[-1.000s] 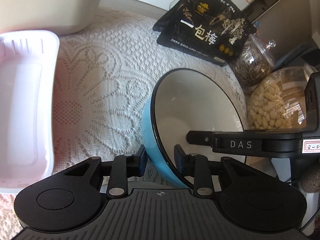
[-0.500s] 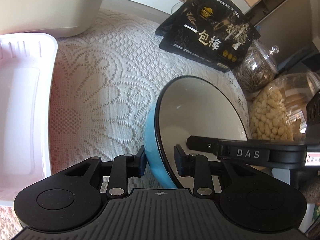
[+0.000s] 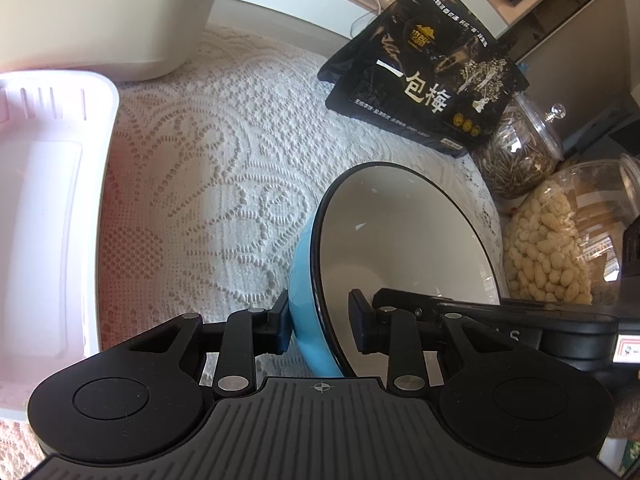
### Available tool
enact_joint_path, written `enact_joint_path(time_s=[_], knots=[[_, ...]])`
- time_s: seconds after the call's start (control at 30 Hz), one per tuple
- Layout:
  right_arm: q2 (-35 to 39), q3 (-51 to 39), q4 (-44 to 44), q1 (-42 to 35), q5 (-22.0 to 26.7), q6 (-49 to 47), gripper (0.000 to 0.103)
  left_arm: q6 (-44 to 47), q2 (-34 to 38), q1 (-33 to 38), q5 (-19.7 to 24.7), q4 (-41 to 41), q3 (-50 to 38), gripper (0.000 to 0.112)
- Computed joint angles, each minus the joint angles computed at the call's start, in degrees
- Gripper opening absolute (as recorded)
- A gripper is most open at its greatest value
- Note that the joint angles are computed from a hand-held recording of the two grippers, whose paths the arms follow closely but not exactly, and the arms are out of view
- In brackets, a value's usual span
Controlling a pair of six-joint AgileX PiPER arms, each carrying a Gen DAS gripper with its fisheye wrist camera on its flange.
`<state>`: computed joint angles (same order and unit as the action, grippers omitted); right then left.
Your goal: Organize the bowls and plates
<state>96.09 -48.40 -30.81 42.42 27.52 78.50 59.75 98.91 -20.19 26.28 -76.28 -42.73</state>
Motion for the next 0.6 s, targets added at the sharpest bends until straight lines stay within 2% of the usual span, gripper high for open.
enact_joint_path(time_s=[0.13, 0.37, 0.5, 0.6], knots=[[-0.35, 0.76, -1.19, 0.25, -0.74, 1.25, 0.042, -6.2, 0.29, -1.01, -0.93, 5.32, -1.71, 0.032], [-0.96, 0.8, 3.62, -1.18, -1.32, -2.42, 0.039, -18.81, 0.67, -3.38, -3.38, 15.17, -4.05, 0.031], [-1.17, 1.15, 4.94, -1.9, -2.14, -3.51, 0.037, -32.71, 1.41, -5.54, -3.53, 28.47, -7.41, 0.031], [-1.22, 1.74, 3.63, -1.97, -2.98, -3.19, 0.037, -37.87, 2.45, -6.1, -1.96, 35.2, -9.97, 0.031]])
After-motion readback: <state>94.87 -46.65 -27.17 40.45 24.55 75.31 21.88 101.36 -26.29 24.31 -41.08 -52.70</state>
